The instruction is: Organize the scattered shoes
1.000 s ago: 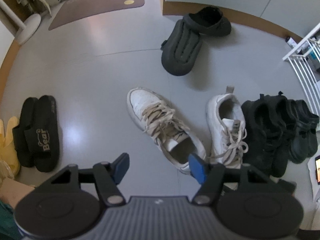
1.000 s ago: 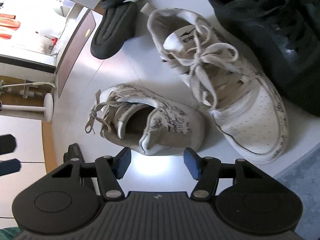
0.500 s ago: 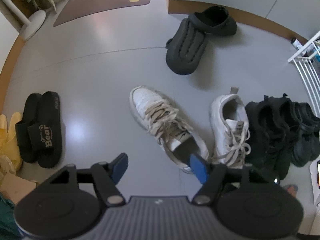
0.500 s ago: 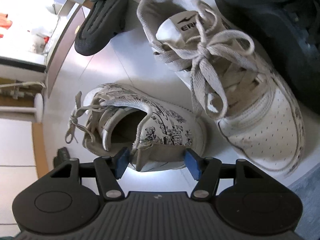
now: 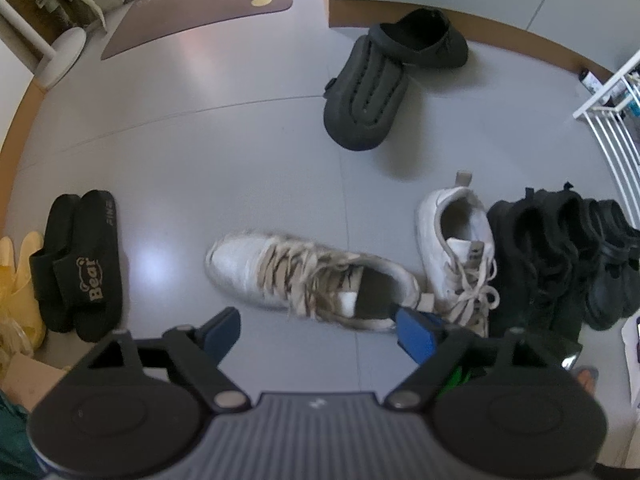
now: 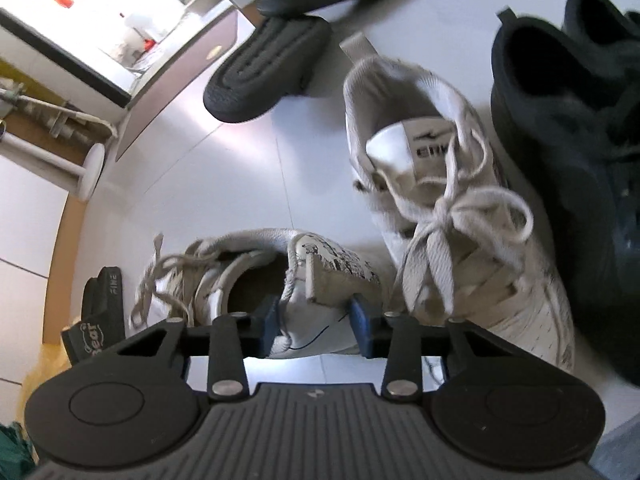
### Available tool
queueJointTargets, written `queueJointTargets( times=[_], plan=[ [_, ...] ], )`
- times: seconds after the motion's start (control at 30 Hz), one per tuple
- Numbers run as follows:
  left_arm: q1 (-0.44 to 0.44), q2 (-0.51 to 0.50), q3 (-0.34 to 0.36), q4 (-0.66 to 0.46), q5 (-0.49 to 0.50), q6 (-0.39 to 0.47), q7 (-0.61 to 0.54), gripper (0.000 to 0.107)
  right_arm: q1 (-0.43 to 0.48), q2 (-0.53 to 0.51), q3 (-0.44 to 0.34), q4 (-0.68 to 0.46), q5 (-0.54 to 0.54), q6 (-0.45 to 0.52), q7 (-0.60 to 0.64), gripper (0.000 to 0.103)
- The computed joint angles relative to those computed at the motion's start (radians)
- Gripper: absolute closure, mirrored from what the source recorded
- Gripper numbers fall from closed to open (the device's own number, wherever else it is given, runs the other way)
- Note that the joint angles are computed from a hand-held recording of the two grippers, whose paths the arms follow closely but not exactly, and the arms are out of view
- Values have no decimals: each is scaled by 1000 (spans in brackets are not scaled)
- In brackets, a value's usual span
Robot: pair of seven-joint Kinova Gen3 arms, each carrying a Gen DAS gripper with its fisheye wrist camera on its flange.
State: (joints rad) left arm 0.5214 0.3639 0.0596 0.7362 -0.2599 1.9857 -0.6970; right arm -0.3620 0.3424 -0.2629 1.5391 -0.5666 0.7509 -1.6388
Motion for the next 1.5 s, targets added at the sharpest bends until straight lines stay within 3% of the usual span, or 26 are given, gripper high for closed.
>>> queueJointTargets(
  times=[0.13, 0.23, 0.47, 0.6, 0.7, 0.77, 0.87, 0.93, 1.03, 1.13, 1.5],
  plan=[
    [1, 2, 0, -5, 1, -2, 3, 21, 50, -4, -19, 28, -96, 0, -8, 64],
    [3, 5, -1, -10, 1, -4, 3, 21, 33, 9, 0, 6, -97, 48, -67, 61],
    [1, 8, 0, -15, 13, -7, 0, 21, 36, 45, -17, 7, -145, 84, -78, 54],
    [-2, 5, 1, -18, 19, -6, -2, 21, 66, 36, -36, 49, -230, 61, -52, 44],
    [-4, 0, -1, -23, 20, -9, 3, 21, 66, 29, -42, 60, -271, 47, -37, 31],
    [-3, -2, -2, -23, 18, -12, 9, 21, 50, 37, -40, 45, -266, 45, -34, 20],
    [-5, 2, -1, -24, 20, -10, 12, 21, 17, 62, -28, 10, -226, 50, -64, 18],
    [-7, 5, 0, -29, 22, -7, 7, 21, 20, 83, -34, -4, -223, 62, -67, 20],
    [-5, 8, -1, -36, 22, -6, 4, 21, 25, 93, -38, -12, -207, 74, -52, 40],
    [-3, 10, -1, -37, 23, -5, 4, 21, 39, 96, -49, -5, -214, 63, -9, 51],
    [3, 20, -5, -48, 19, -1, 2, 21, 76, 82, -57, 28, -274, -4, 64, 74]
  ],
)
